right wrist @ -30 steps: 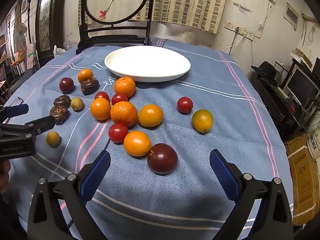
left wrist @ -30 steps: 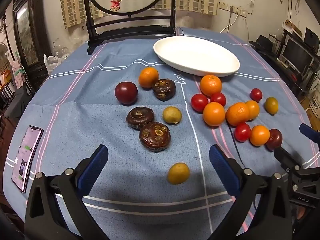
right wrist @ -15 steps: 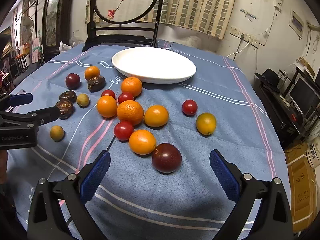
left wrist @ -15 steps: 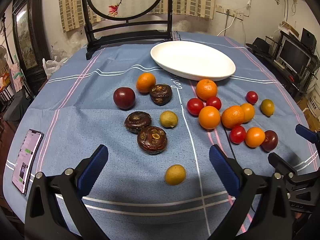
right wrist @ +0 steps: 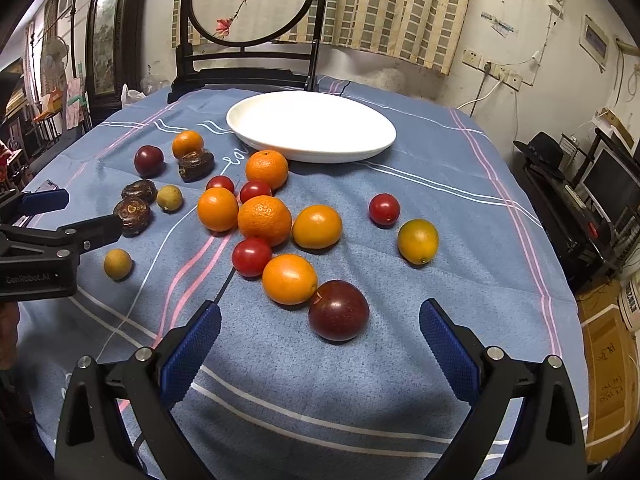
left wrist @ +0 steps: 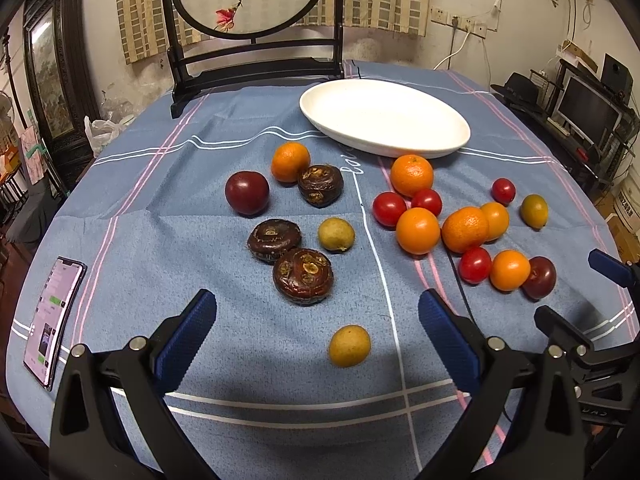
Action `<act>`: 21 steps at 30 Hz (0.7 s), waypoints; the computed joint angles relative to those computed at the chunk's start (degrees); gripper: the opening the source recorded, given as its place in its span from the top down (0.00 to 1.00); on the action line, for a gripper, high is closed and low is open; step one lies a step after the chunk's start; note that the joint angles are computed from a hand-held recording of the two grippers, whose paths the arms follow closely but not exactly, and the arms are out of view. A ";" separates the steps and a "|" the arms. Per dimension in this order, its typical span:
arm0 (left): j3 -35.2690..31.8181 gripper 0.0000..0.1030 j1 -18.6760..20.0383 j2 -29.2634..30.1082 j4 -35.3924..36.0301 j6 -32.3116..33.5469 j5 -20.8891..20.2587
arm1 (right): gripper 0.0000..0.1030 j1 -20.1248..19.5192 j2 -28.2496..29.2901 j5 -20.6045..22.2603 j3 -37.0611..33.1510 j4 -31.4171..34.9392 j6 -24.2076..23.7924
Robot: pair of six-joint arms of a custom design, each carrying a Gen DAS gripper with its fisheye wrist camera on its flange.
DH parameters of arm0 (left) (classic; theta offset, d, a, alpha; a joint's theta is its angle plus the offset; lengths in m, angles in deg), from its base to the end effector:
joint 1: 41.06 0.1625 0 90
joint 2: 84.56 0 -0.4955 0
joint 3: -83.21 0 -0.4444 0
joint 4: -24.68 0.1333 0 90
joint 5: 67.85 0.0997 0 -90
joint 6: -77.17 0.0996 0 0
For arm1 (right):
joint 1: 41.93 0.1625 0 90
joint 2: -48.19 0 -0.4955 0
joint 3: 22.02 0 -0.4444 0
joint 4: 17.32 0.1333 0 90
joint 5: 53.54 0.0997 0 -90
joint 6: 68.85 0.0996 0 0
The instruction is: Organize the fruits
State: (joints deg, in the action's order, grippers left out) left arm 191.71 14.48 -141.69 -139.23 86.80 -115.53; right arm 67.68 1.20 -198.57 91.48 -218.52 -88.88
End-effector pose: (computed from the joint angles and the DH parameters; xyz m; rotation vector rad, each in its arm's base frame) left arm -0.2120 -0.6631 0.2017 0.7353 2.3130 -0.6723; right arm 0.2588 -0.5725 0.1468 0.2819 -2.0754 0.8379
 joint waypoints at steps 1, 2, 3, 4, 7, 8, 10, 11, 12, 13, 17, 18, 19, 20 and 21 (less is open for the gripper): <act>-0.02 0.04 0.00 0.01 0.00 -0.03 -0.01 | 0.03 0.02 0.03 -0.04 -0.02 -0.01 0.00; 0.01 0.04 0.00 0.01 -0.13 0.06 -0.01 | 0.03 0.02 0.05 -0.07 -0.03 -0.06 -0.01; 0.11 0.04 0.06 0.01 -0.30 0.20 -0.01 | 0.03 0.03 0.07 -0.10 -0.03 -0.06 0.01; 0.10 0.04 0.06 0.04 -0.39 0.27 0.03 | 0.03 0.02 0.03 -0.07 -0.02 0.01 0.02; 0.07 0.04 0.09 0.05 -0.32 0.27 0.06 | 0.03 0.01 -0.01 0.00 0.01 0.09 0.07; 0.04 0.04 0.13 0.05 -0.23 0.27 0.01 | 0.03 0.01 -0.01 0.02 0.05 0.02 0.06; 0.12 0.04 0.11 -0.02 -0.23 0.29 0.02 | 0.03 0.01 -0.01 0.02 0.05 0.02 0.06; 0.11 0.04 0.13 -0.04 -0.24 0.33 0.00 | 0.03 0.01 -0.01 0.02 0.05 0.02 0.06; 0.14 0.04 0.13 -0.01 -0.34 0.35 -0.01 | 0.03 0.01 0.00 0.01 0.05 -0.04 0.00; 0.14 0.04 0.12 -0.01 -0.33 0.34 -0.01 | 0.03 0.02 0.03 0.05 0.10 -0.15 -0.03; 0.14 0.04 0.12 -0.01 -0.31 0.38 -0.06 | 0.03 0.02 0.01 0.09 0.14 -0.12 0.07; 0.19 0.04 0.13 0.01 -0.36 0.39 -0.02 | 0.03 0.02 -0.01 0.06 0.12 -0.11 0.05; 0.21 0.04 0.12 0.01 -0.39 0.37 0.03 | 0.03 0.03 0.01 0.01 0.12 -0.07 0.10; 0.25 0.04 0.11 -0.02 -0.39 0.38 0.04 | 0.03 0.03 -0.01 0.00 0.13 -0.06 0.10; 0.25 0.04 0.12 -0.03 -0.45 0.42 0.02 | 0.03 0.05 0.02 -0.01 0.15 -0.11 0.13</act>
